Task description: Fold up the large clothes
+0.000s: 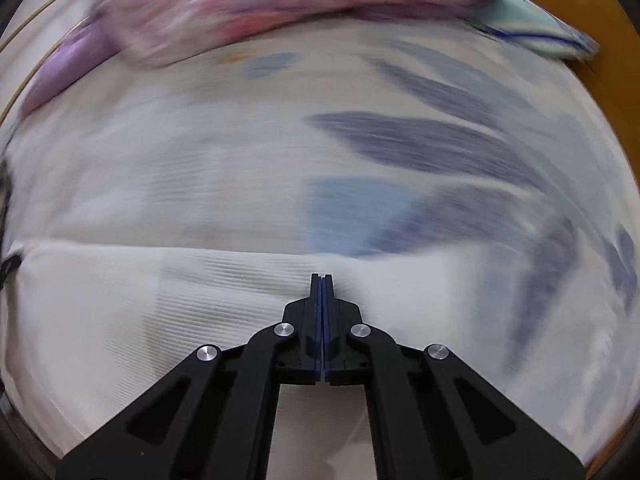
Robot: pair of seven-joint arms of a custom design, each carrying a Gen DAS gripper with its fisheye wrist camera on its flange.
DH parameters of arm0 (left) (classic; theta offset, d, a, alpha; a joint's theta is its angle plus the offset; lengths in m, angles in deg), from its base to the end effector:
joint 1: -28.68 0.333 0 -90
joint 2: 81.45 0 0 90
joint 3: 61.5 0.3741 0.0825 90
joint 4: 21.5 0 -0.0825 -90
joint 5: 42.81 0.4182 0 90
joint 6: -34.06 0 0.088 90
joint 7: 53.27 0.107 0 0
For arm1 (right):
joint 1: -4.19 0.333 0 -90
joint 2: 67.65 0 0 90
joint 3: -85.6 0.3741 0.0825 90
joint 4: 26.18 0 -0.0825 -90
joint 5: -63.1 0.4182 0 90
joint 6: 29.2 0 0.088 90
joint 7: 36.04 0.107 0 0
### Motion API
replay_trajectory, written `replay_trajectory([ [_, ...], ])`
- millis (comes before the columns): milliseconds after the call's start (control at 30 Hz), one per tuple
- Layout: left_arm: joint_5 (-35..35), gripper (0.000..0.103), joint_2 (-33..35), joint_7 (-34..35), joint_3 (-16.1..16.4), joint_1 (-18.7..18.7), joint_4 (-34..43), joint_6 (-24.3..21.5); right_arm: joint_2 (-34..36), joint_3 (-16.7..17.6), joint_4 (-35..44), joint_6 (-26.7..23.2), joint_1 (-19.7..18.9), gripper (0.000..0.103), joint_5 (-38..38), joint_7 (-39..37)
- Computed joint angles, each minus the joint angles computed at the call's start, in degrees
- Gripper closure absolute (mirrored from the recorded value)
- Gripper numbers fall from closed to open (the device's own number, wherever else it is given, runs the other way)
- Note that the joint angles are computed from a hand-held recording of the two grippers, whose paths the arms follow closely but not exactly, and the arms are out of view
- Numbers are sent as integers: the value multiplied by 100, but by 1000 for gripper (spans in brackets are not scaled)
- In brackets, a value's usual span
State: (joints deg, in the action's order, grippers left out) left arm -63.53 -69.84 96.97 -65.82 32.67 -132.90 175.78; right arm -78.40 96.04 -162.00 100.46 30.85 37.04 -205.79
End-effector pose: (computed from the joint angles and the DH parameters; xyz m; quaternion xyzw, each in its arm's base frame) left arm 0.6693 0.0000 0.4513 -0.3653 0.9064 -0.1767 0.1175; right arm 0.4037 0.2936 0.4445 -0.3578 0.9124 -0.1650 0.1105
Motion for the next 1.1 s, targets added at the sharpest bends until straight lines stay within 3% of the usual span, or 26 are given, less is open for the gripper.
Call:
replay_trajectory([
  [67, 327, 100, -161, -252, 86, -81, -131, 344, -262, 74, 20, -609, 47, 103, 199, 175],
  [133, 240, 99, -308, -312, 101, -1, -99, 161, -447, 153, 89, -792, 87, 97, 197, 426],
  [233, 70, 99, -518, -213, 111, 129, -159, -249, -433, 253, 223, -512, 129, 97, 16, 840],
  [300, 548, 99, -578, -524, 185, 115, -317, -364, -184, 199, 324, -137, 185, 97, 122, 822],
  [400, 1161, 99, -724, -834, 313, 209, -659, -605, 228, 151, 389, 275, 398, 97, 849, 560],
  [567, 1881, 100, -1133, -871, 488, 563, -1294, -867, 430, 406, 345, 349, 877, 101, 1826, 762],
  [700, 2207, 99, -1352, -988, 474, 757, -1474, -1021, 434, 489, 179, 479, 1264, 99, 3043, 667],
  [733, 2304, 97, -1359, -1096, 452, 781, -1440, -1120, 373, 517, 114, 526, 1336, 98, 3235, 756],
  [767, 2365, 89, -1369, -1173, 433, 796, -1412, -1197, 326, 525, 96, 511, 1370, 97, 3273, 837],
  [833, 2355, 61, -1450, -1166, 407, 809, -1397, -1275, 164, 541, 83, 418, 1402, 97, 3201, 1090],
  [867, 2307, 44, -1520, -1121, 391, 805, -1420, -1247, 96, 537, 81, 393, 1408, 94, 3150, 1183],
  [933, 2129, 40, -1629, -1015, 353, 782, -1393, -1274, -66, 514, 57, 396, 1376, 74, 2944, 1347],
  [967, 2060, 40, -1667, -1016, 331, 770, -1360, -1344, -130, 498, 64, 368, 1350, 50, 2823, 1400],
  [1000, 1993, 38, -1703, -1053, 307, 754, -1320, -1426, -184, 491, 68, 353, 1322, 35, 2706, 1474],
  [1100, 1778, 34, -1731, -1175, 245, 688, -1089, -1747, -449, 524, 91, 419, 1106, 33, 1928, 1927],
])
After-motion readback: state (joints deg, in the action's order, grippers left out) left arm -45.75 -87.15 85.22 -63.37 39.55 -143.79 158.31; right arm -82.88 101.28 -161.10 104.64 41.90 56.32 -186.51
